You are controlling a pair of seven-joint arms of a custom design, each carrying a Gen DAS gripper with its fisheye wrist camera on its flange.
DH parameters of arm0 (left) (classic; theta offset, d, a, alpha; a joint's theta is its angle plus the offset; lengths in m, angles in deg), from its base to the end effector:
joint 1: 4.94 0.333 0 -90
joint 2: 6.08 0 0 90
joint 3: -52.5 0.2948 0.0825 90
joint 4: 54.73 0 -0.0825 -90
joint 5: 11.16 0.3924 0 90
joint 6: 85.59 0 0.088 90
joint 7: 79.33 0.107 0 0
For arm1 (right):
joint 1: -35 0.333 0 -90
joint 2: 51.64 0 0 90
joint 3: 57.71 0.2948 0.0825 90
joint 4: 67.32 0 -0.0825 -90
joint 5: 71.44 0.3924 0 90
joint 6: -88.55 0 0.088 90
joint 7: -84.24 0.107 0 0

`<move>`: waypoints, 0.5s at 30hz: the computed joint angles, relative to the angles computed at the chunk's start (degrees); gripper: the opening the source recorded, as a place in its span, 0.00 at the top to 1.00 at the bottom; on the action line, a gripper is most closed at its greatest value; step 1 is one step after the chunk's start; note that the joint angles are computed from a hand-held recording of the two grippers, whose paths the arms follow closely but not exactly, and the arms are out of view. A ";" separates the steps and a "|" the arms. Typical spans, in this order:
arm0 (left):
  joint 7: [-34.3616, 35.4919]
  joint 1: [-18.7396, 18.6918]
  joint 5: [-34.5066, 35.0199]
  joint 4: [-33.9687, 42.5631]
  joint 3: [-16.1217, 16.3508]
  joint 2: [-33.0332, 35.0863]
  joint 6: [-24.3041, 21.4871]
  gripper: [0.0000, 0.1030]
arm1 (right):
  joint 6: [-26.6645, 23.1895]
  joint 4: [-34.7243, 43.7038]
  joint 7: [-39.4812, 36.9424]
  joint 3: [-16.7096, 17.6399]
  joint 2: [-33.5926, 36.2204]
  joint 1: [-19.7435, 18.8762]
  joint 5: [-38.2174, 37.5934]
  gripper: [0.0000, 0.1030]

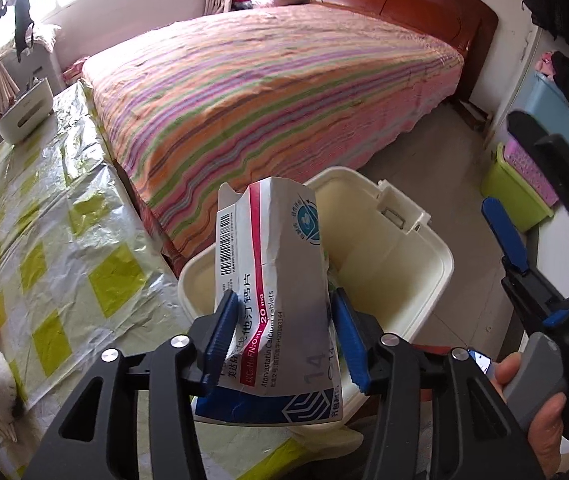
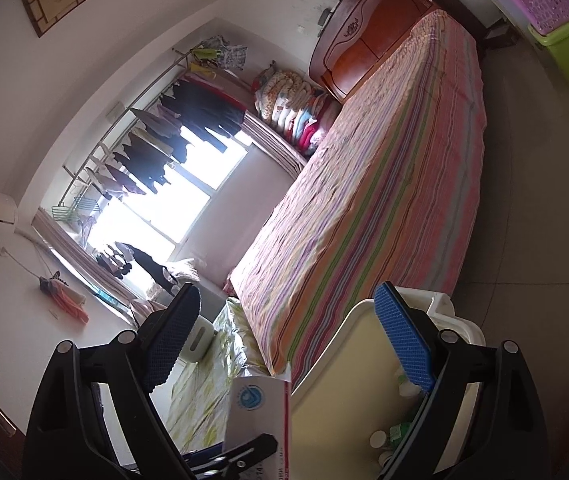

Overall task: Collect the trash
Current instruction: 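Open both grippers to drop the bottle and box into the bin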

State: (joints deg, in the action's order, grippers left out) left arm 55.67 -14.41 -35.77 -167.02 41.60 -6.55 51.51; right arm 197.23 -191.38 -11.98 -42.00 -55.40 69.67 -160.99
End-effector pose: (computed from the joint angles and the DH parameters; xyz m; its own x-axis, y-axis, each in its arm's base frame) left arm 0.5617 -0.2126 0.5006 -0.7793 -0.6265 0.0138 -0.5367 0.6558 -0.5309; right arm 0.4026 0.3742 0.4459 -0.3462 -0.4823 -0.8047 0.2459 0.7811 -0.5740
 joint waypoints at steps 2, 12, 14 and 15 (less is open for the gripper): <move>-0.06 -0.13 0.84 -0.43 -0.10 0.09 0.71 0.53 | 0.09 -0.37 -0.03 -0.07 -0.28 -0.05 -0.09 0.15; 1.29 -0.44 2.02 -2.17 -0.19 -1.09 1.75 0.41 | 1.02 -0.29 -1.23 -0.08 -0.47 -0.38 -0.63 0.15; 1.72 -0.30 1.17 -2.41 -0.01 -1.50 2.04 0.39 | 0.87 -0.13 -1.18 -0.02 -0.31 -0.39 -0.74 0.15; 1.87 -0.21 0.59 -2.31 0.10 -1.60 1.96 0.39 | 1.01 -0.44 -1.12 -0.07 -0.58 -0.41 -0.78 0.15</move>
